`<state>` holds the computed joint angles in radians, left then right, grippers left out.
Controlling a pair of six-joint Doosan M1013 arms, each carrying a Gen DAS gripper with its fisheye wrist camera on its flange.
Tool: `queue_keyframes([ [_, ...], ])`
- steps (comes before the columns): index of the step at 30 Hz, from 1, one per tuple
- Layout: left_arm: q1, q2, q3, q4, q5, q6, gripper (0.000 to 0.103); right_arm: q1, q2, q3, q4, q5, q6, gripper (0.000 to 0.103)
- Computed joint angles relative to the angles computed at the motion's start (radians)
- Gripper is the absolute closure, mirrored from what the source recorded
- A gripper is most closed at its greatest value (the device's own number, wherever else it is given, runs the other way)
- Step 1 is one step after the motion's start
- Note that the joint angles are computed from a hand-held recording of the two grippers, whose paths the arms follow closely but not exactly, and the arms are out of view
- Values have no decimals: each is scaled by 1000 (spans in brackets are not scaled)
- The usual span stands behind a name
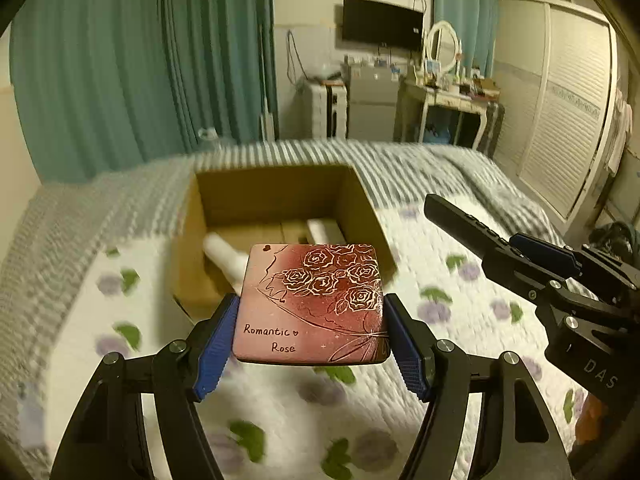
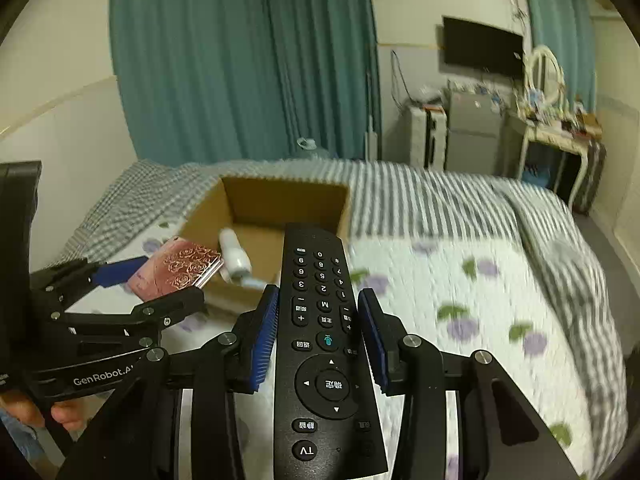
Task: Organize rigid objects
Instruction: 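Lower the card and remote into the box and open both tools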
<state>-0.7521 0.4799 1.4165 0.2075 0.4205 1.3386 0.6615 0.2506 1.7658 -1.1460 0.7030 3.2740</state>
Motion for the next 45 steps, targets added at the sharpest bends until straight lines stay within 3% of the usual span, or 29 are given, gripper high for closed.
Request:
queue_keyframes([
  [7,22,69,-122,102,42,-35,31,-46,28,-89,-15,-53,-104,64],
  [14,52,176,-224,80,97,-31,31,-116,104,-157,57,-153,-214,64],
  [21,59,245,-277,58,125,19,31,-152,160,-179,116,-194,-299,64],
  [24,56,247,-269,66,111,38,29,-158,169,-175,129,-201,-299,64],
  [27,49,236,-256,146,102,-38,28,-159,169,-170,142,-197,-296,64],
  [33,58,189,-207,191,47,-99,28,-154,165,-176,131,-200,-262,64],
  [41,85,161,-165,242,6,-195,28,-180,241,-265,356,-202,-472,63],
  [45,82,166,-162,295,23,-214,27,-192,265,-290,403,-210,-478,63],
])
